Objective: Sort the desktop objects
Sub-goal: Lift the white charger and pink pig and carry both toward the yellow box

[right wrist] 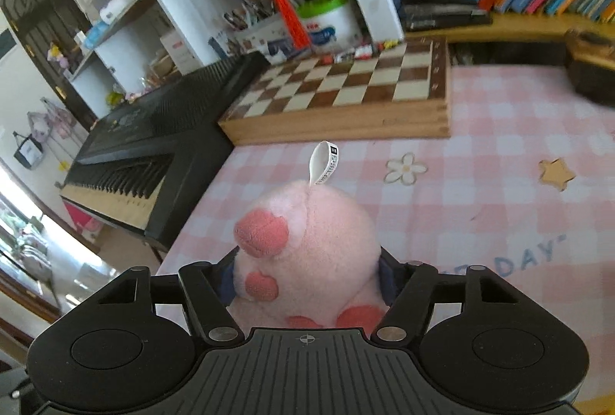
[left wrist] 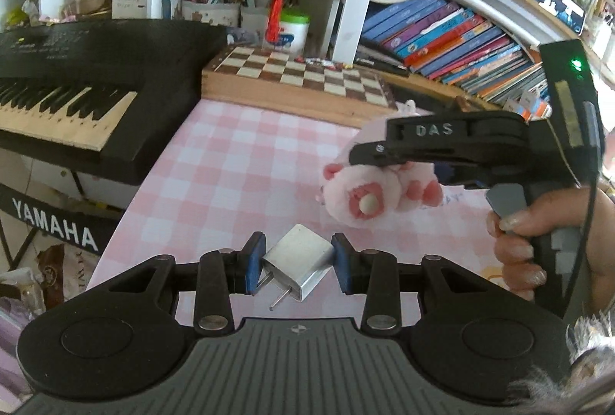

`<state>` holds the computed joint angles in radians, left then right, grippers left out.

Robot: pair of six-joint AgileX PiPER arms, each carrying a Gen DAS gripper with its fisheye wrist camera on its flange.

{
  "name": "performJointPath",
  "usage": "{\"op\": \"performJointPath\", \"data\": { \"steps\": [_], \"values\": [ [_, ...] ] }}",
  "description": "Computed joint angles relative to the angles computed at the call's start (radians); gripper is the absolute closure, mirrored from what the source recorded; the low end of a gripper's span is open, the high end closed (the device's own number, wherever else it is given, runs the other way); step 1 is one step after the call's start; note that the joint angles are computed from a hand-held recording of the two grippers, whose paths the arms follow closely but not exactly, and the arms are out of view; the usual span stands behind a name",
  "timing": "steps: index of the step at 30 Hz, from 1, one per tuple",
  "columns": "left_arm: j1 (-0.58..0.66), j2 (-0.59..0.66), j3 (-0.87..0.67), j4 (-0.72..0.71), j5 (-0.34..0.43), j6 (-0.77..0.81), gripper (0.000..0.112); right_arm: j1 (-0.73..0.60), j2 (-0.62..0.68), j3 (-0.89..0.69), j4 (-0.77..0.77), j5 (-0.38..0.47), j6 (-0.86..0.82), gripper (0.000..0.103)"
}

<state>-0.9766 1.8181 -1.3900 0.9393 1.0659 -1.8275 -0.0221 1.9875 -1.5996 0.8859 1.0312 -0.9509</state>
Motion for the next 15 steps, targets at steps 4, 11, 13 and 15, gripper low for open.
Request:
{"op": "performJointPath", "data": {
  "steps": [4, 11, 13, 15],
  "values": [
    [-0.015, -0.015, 0.007, 0.027, 0.003, -0.021, 0.078, -0.021, -0.046, 0.036, 0.01, -0.016, -0.013, 0.035],
    [-0.064, -0.054, 0.032, 0.08, 0.024, -0.067, 0.078, -0.071, -0.154, 0.132, 0.054, -0.044, -0.064, 0.035],
    [-0.079, -0.068, 0.04, 0.094, 0.032, -0.075, 0.078, -0.088, -0.188, 0.161, 0.068, -0.049, -0.088, 0.035],
    [-0.092, -0.082, 0.05, 0.107, 0.04, -0.085, 0.078, -0.103, -0.225, 0.194, 0.082, -0.06, -0.111, 0.035]
  ]
}}
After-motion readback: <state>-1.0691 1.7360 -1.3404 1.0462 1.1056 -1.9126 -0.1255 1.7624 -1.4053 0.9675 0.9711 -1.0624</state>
